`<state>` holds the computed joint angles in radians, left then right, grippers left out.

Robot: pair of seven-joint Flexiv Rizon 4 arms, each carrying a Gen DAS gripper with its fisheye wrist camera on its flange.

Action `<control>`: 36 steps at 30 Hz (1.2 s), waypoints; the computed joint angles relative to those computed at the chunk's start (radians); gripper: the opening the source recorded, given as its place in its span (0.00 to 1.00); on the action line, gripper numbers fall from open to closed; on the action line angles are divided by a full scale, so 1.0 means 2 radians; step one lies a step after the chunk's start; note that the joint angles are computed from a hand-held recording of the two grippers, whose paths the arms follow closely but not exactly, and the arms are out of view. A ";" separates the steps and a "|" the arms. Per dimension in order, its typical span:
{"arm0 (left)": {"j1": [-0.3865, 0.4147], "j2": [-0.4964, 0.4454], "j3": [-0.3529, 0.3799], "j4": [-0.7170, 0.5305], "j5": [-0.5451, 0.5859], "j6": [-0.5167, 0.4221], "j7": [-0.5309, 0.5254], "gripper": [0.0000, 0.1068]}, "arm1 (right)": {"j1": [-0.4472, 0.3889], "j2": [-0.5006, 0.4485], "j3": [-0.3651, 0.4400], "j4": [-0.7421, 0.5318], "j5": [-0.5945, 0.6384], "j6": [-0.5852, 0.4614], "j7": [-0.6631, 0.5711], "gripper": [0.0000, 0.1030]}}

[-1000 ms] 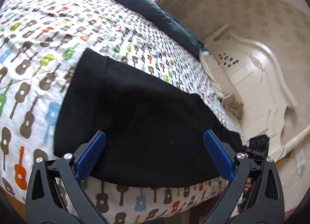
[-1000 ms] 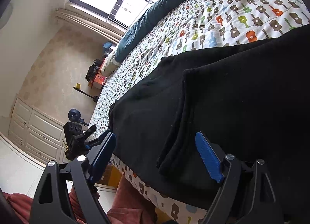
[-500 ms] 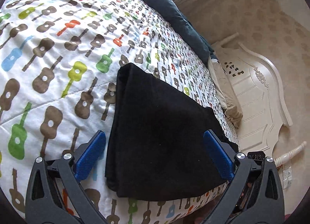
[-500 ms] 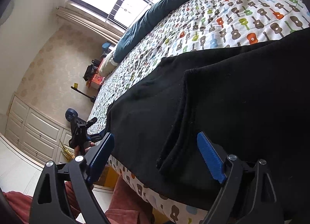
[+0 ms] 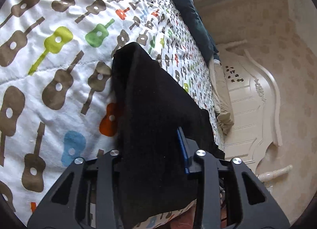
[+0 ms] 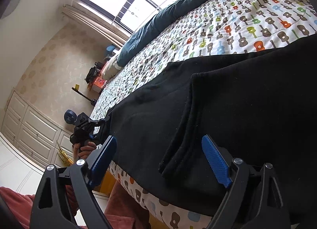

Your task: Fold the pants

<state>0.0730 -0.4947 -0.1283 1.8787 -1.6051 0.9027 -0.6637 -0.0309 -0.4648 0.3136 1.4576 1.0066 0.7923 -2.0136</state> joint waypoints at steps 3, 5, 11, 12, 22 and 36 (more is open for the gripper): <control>-0.002 0.002 -0.001 0.001 -0.010 0.004 -0.001 0.19 | 0.001 0.002 0.000 0.002 0.001 0.003 -0.001 0.84; -0.008 0.006 0.000 0.000 -0.015 0.016 0.001 0.17 | 0.002 0.003 0.000 0.004 0.001 0.006 -0.002 0.84; -0.042 0.039 0.002 0.000 -0.022 0.076 0.030 0.15 | 0.004 0.004 -0.001 0.006 -0.001 0.012 -0.002 0.84; -0.046 0.046 0.001 0.000 -0.031 0.079 0.038 0.13 | 0.004 0.005 -0.001 0.006 -0.002 0.013 -0.001 0.84; -0.115 0.079 -0.004 -0.018 0.005 0.143 0.056 0.13 | 0.009 0.006 0.001 0.011 -0.005 0.028 -0.007 0.85; -0.140 0.010 -0.054 -0.092 0.233 0.163 -0.062 0.13 | 0.005 0.008 0.005 0.015 0.005 0.030 -0.022 0.85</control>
